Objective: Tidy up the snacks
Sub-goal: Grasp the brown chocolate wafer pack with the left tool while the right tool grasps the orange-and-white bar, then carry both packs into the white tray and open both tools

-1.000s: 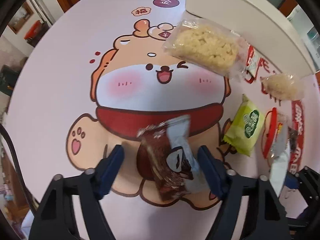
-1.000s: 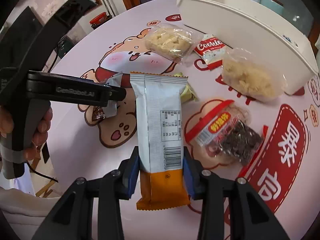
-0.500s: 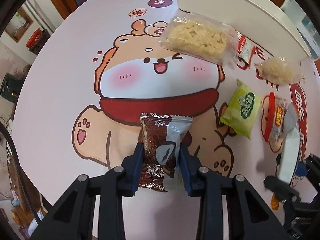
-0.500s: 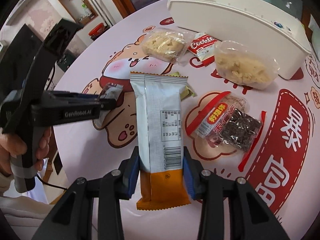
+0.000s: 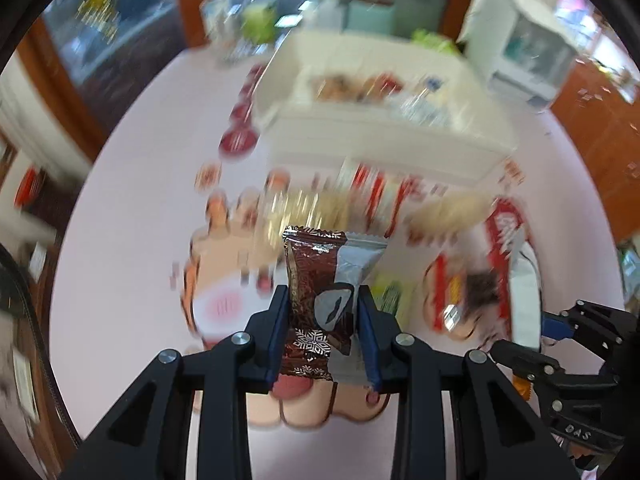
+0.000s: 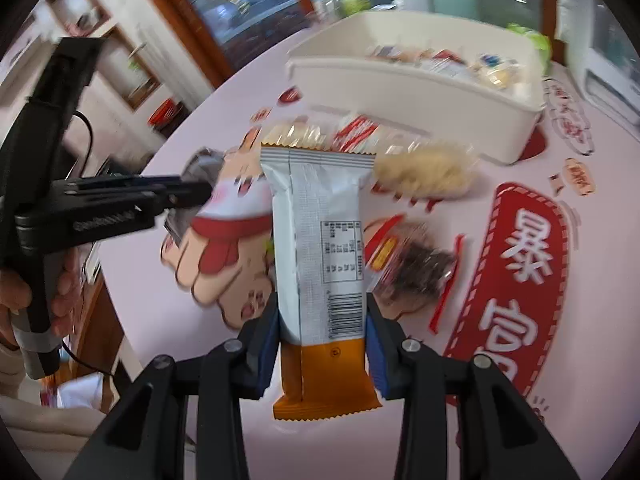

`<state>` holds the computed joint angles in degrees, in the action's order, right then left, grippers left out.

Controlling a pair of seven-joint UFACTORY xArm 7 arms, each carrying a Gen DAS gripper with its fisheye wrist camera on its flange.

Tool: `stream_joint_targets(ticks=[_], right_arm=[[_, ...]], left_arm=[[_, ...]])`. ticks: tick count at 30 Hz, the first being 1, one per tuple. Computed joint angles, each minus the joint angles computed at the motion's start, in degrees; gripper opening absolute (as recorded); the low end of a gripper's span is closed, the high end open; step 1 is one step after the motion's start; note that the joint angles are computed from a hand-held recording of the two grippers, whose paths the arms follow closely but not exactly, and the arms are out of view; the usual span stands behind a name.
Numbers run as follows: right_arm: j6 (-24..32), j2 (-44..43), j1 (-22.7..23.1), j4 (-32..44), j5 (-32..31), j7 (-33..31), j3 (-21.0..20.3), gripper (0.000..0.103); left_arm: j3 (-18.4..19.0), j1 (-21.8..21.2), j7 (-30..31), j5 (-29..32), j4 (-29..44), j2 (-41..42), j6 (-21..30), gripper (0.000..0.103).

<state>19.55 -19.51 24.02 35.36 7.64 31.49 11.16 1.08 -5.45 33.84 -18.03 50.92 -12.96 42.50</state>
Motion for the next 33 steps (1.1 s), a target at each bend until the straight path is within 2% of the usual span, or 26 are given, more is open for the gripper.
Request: stream_joint_targets(ticks=[5, 8, 11, 13, 17, 21, 25, 28, 33], right_arm=[[5.25, -1.26, -7.97, 6.57, -8.84, 11.85, 4.26, 0.038], [11.19, -0.44, -12.80, 13.77, -16.26, 19.32, 6.24, 0.038], [16.72, 1.00, -15.07, 20.98, -22.29, 24.23, 6.40, 0.038], [19.71, 2.55, -15.75, 25.88, -25.29, 25.86, 5.76, 0.038], [27.02, 7.68, -16.37, 37.46, -32.21, 28.65, 4.84, 0.038], [30.01, 13.69, -14.97, 46.01, -34.07, 29.43, 2.00, 0.039], [29.64, 19.18, -13.13, 50.84, -31.93, 30.73, -1.57, 0.039], [29.26, 22.84, -11.77, 52.79, -30.36, 31.31, -3.58, 0.039], [26.68, 27.95, -10.66, 54.17, -26.25, 29.40, -5.97, 0.039]], left_arm=[[1.41, -0.50, 10.50, -6.76, 12.82, 6.20, 5.54, 0.030], [0.72, 0.60, 15.63, -9.39, 22.00, 11.06, 7.70, 0.030], [-0.49, 2.37, 17.80, -11.37, 31.65, 15.72, 11.27, 0.030], [-1.65, 3.53, 17.75, -12.06, 40.78, 20.67, 14.19, 0.030], [-4.47, 4.79, 15.99, -11.06, 53.68, 27.91, 15.30, 0.030], [-6.60, 4.92, 10.37, -8.27, 68.19, 37.30, 19.45, 0.031], [-7.69, 3.54, 5.13, -4.09, 76.39, 44.39, 22.58, 0.030], [-8.17, 2.49, 3.71, -1.62, 75.12, 45.92, 21.04, 0.030], [-8.40, 0.32, 1.48, 2.17, 78.18, 51.17, 21.19, 0.030]])
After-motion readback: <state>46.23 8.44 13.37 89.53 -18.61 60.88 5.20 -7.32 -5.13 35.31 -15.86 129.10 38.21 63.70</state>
